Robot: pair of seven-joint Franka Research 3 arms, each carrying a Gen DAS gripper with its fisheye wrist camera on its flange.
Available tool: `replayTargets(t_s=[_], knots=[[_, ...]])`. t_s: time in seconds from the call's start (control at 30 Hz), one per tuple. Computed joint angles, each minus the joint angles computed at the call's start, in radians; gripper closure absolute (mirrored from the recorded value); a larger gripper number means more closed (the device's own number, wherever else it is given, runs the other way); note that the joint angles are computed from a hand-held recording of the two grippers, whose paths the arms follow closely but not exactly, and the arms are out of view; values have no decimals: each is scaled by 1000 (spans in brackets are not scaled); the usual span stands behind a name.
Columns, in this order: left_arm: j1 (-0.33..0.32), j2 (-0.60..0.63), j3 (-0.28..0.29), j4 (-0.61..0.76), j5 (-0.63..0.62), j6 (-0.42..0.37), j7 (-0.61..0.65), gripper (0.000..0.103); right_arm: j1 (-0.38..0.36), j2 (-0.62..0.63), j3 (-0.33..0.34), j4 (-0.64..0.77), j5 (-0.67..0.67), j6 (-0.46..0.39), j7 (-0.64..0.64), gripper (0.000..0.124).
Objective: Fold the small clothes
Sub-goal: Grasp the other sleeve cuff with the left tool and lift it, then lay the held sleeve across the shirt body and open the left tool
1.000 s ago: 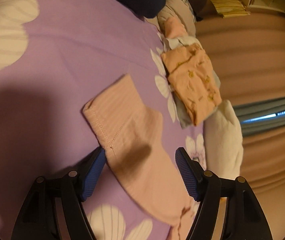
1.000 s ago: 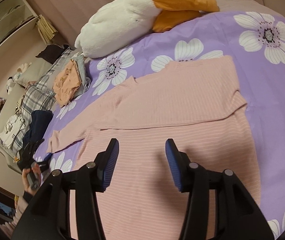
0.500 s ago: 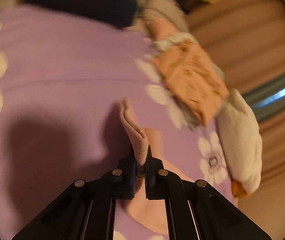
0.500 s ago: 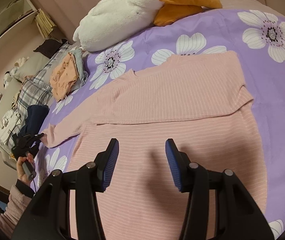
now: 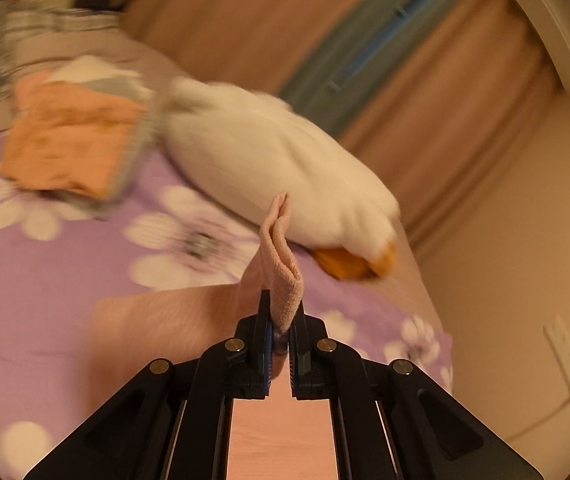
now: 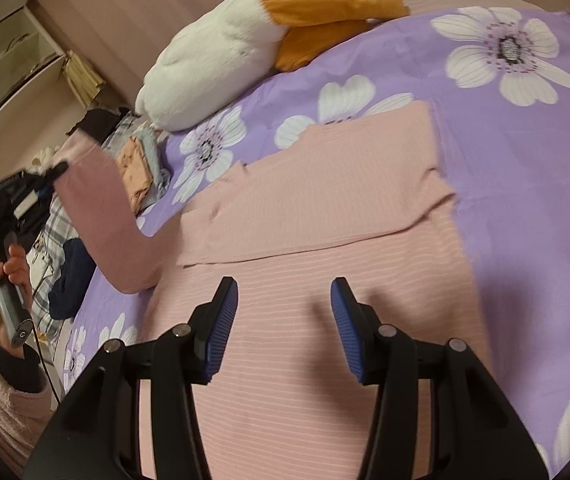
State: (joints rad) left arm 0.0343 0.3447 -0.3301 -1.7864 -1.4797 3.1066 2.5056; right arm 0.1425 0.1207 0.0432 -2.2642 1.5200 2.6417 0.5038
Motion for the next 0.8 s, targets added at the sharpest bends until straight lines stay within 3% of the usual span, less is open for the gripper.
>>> replayTargets(t_s=[0.1,0.13,0.2,0.23,0.27,0.37,0.47,0.57,0.6,0.63,0.8], knots=[[-128,82,54,49,282,15,-238,100,-19,5,-15,-8,10,1,-2,75],[-189,109,100,63,381,13,-331,100,-25,9,-18,-8,11,-2,1,75],[-343,178,247,111,586,-17,-534,100,-38,17,-25,-10,15,-8,6,75],[-412,223,319,149,678,-55,-634,100,-46,22,-28,-11,23,-13,6,75],[-448,258,356,178,724,-94,-682,100,-54,27,-31,-12,31,-21,7,75],[-506,362,422,284,860,-245,-816,100,-78,46,-37,-7,51,-51,27,71],[-492,423,405,363,940,-412,-877,90,-88,56,-35,4,61,-61,40,68],[-429,375,313,289,927,-393,-814,62,-95,65,-31,25,78,-75,34,66],[-410,361,293,278,933,-390,-803,46,-97,72,-29,39,92,-87,28,65],[-376,338,261,249,925,-381,-773,37,-98,73,-26,46,98,-94,27,65],[-159,215,62,67,821,-272,-579,37,-89,154,-7,154,69,-124,62,65]])
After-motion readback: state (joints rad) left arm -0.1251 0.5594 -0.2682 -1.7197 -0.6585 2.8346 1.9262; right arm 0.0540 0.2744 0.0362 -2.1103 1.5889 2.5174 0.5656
